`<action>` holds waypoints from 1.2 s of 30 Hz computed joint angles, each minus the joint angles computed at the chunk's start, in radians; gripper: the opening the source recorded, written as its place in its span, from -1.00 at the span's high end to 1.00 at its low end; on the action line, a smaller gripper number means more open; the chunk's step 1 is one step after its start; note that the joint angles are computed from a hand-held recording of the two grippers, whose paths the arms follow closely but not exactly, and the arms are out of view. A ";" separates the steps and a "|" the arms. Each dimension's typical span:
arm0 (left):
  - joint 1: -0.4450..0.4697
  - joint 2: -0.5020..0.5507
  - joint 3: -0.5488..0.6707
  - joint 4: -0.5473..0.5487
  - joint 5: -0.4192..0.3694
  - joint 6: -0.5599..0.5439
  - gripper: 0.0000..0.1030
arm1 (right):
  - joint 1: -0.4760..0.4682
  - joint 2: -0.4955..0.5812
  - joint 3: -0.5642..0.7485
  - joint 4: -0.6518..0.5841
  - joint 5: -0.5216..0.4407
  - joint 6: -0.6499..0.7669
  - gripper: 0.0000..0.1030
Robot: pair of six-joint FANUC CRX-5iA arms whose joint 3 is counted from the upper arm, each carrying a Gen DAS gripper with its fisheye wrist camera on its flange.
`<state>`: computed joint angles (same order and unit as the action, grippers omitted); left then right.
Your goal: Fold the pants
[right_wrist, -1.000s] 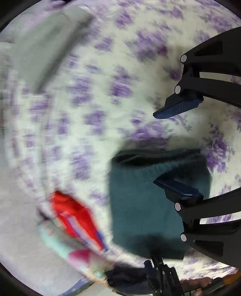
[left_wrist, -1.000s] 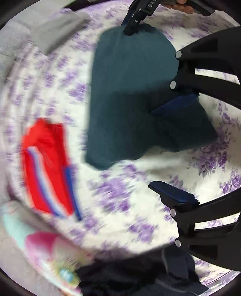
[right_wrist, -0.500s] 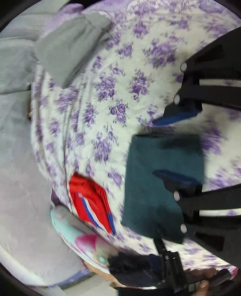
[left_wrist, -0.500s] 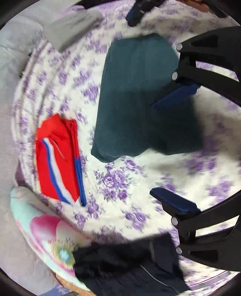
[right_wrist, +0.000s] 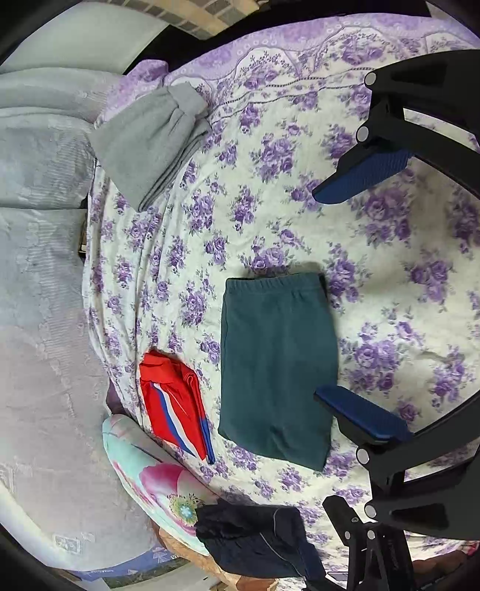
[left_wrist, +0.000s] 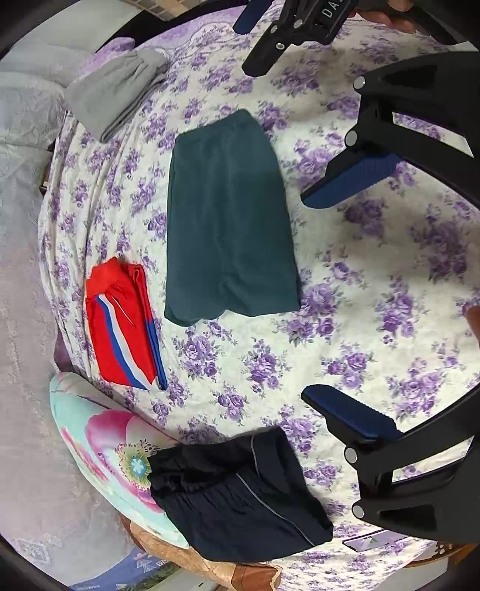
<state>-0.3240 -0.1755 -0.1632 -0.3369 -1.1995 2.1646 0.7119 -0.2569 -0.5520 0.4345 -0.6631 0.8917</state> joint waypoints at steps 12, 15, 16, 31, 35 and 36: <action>-0.026 -0.059 -0.012 -0.004 -0.036 0.029 -0.83 | 0.075 -0.105 -0.077 0.054 -0.054 -0.092 -0.92; -0.026 -0.066 -0.014 0.001 -0.039 0.030 -0.84 | 0.087 -0.120 -0.086 0.063 -0.057 -0.107 -0.92; -0.024 -0.070 -0.016 0.006 -0.037 0.032 -0.84 | 0.093 -0.126 -0.092 0.072 -0.056 -0.118 -0.92; -0.024 -0.085 -0.023 0.016 -0.037 0.039 -0.90 | 0.118 -0.125 -0.093 0.068 -0.069 -0.136 -0.92; -0.054 -0.093 -0.021 -0.031 -0.026 0.076 -0.90 | 0.120 -0.120 -0.087 0.057 -0.077 -0.128 -0.92; -0.051 -0.096 -0.022 -0.028 -0.021 0.072 -0.90 | 0.121 -0.118 -0.084 0.056 -0.080 -0.130 -0.92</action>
